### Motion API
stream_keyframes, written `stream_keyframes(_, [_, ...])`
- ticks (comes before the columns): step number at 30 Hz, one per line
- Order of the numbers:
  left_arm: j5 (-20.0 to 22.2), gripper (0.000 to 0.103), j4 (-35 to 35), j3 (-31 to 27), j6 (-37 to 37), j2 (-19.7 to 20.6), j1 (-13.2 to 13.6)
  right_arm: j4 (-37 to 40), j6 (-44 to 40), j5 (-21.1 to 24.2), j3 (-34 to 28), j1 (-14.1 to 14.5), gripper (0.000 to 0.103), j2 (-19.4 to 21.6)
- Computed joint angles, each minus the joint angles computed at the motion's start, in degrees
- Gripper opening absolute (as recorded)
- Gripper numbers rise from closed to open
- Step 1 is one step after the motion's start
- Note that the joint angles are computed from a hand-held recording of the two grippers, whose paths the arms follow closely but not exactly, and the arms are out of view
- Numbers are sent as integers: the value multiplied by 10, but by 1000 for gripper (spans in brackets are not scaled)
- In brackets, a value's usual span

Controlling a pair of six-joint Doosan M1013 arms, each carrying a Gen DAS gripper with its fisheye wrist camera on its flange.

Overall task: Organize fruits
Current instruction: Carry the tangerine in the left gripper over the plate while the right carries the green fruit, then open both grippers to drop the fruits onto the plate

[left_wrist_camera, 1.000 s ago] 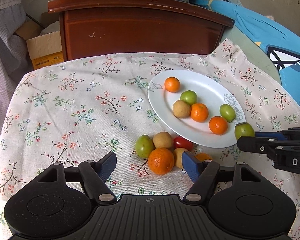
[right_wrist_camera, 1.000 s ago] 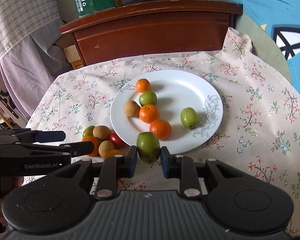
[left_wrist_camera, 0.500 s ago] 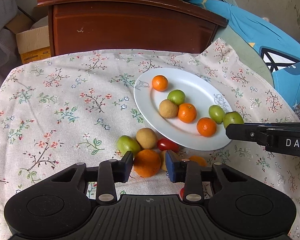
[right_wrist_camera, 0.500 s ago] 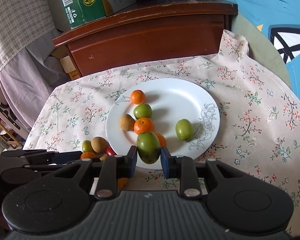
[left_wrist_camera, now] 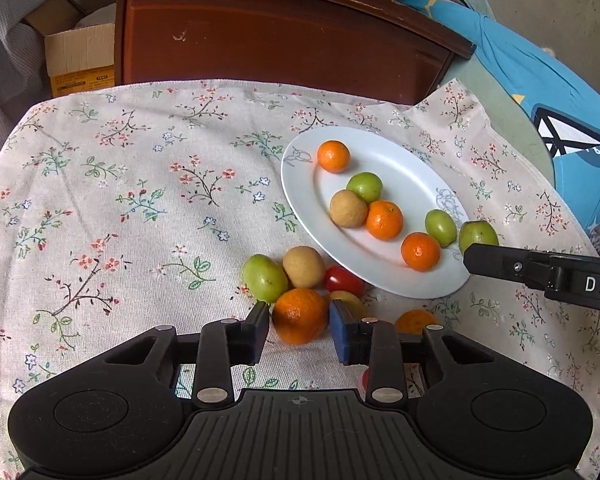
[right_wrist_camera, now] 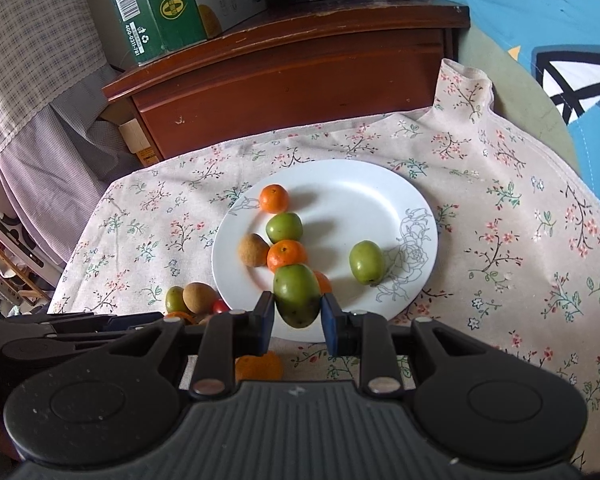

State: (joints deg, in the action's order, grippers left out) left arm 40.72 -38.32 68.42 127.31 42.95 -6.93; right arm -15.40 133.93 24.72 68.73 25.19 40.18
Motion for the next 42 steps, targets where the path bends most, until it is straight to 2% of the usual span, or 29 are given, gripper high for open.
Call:
stream_keyframes(8, [-21, 28, -39, 17, 45, -11, 1, 0, 3, -4, 1, -1, 25, -2])
stream_keyframes(13, [-62, 28, -85, 31, 102, -27, 0, -27, 43, -22, 8, -6, 25, -8])
stream_keyframes(19, [-58, 28, -140, 13, 134, -20, 2, -58, 82, -41, 10, -14, 25, -10])
stream_keyframes(25, [-52, 28, -135, -13, 127, -3, -7, -80, 116, -49, 5, -23, 25, -4])
stream_keyframes(30, [-38, 28, -116, -31, 112, 9, -15, -31, 67, -52, -11, -30, 25, 11])
stream_keyframes(36, [-31, 28, -93, -36, 101, 18, -24, 30, 10, -31, -37, -33, 25, 31])
stream_keyframes(40, [-26, 28, -100, -41, 112, 22, -26, 24, 18, -22, -44, -33, 28, 37])
stream_keyframes(42, [-40, 31, -109, -36, 125, 19, -28, 9, 36, -26, -42, -33, 30, 36])
